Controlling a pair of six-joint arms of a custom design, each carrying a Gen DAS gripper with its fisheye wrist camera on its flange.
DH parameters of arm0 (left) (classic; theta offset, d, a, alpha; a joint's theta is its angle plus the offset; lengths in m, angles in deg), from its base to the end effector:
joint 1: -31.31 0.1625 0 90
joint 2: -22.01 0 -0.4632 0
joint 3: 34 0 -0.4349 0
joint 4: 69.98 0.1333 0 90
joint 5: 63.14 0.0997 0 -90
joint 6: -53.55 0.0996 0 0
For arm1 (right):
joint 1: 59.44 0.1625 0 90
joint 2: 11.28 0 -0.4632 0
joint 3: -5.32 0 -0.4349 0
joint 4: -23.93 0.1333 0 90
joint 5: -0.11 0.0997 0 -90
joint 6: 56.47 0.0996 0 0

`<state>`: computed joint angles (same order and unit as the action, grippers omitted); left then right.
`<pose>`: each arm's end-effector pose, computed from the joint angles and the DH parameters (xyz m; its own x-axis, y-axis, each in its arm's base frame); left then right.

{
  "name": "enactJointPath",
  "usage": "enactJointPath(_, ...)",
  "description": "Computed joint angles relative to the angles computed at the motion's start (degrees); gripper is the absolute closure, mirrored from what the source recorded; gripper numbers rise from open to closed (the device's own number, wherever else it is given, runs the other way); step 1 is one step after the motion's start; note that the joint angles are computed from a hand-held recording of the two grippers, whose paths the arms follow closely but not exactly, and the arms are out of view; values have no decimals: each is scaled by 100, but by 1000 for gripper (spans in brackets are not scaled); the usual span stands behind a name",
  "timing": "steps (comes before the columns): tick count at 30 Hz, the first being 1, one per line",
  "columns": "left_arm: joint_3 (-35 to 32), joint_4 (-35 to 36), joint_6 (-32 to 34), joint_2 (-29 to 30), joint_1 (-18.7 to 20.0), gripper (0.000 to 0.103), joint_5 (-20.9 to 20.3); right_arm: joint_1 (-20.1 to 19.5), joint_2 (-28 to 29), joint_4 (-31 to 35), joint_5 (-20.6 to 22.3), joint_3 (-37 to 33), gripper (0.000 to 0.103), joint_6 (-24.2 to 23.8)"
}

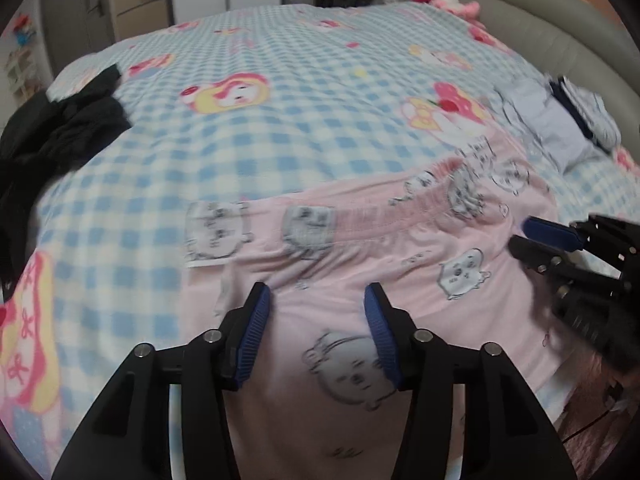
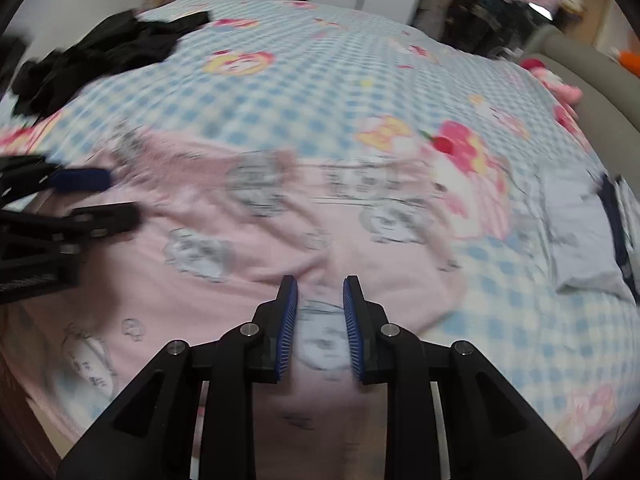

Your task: Fold clothes

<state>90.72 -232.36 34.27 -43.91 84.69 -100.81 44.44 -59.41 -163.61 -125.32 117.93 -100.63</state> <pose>-0.1432 -0.5483 0.1776 -0.7591 -0.0543 -0.6487 0.3488 0.8075 -0.4757 0.2231 -0.5880 0.1013 -0.4818 -0.4868 0.7286 -0.7482 0.6614 -0.0529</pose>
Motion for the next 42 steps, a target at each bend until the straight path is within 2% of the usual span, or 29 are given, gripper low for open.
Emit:
enactJointPath(2,118,31,-278,-163,-29,53,223,-51,-146,113,44,-6,81,322)
enactJointPath(4,307,-236,-382,-375,-96,53,291,-67,-319,122,247,65,81,488)
enactJointPath(8,606,-1166,-136,-504,-296,52,95,2,-577,315,799,264,78,657)
enactJointPath(12,638,-986,-287,-305,-409,52,-192,175,-442,89,870,433,78,369)
enactJointPath(14,578,-656,-383,-183,-410,52,-293,244,-328,3,684,509,78,201)
enactJointPath(17,533,-156,-581,-86,-465,52,-13,195,-202,-126,364,598,78,46)
enactJointPath(19,582,-64,-776,-183,-433,52,2,69,-244,-149,310,664,79,37)
enactJointPath(23,866,-287,-1088,-608,-335,56,-275,-173,-689,239,642,786,88,325)
enactJointPath(25,1068,-495,-1240,-767,-455,58,-154,-277,-924,421,835,862,89,437)
enactJointPath(27,1192,-669,-1354,-865,-558,57,-13,-323,-1072,360,892,954,85,503)
enactJointPath(30,1254,-1168,-1228,-808,-592,57,-208,-331,-1174,247,970,1008,77,660)
enactJointPath(31,1194,-1008,-1247,-721,-602,57,-189,-323,-1176,241,1015,1001,77,701)
enactJointPath(34,988,-374,-1373,-454,-629,57,-62,-232,-1022,-21,769,980,77,487)
enactJointPath(35,921,-44,-1512,-410,-636,57,49,-242,-993,-17,695,970,77,467)
enactJointPath(37,939,148,-1639,-488,-627,57,94,-289,-951,56,559,947,76,474)
enactJointPath(39,1028,133,-1771,-650,-614,58,119,-391,-1053,204,673,964,64,642)
enactJointPath(40,1072,152,-1855,-748,-604,58,138,-435,-1127,317,756,951,62,733)
enactJointPath(42,1103,771,-2488,-948,-636,58,545,-467,-1222,370,864,942,60,816)
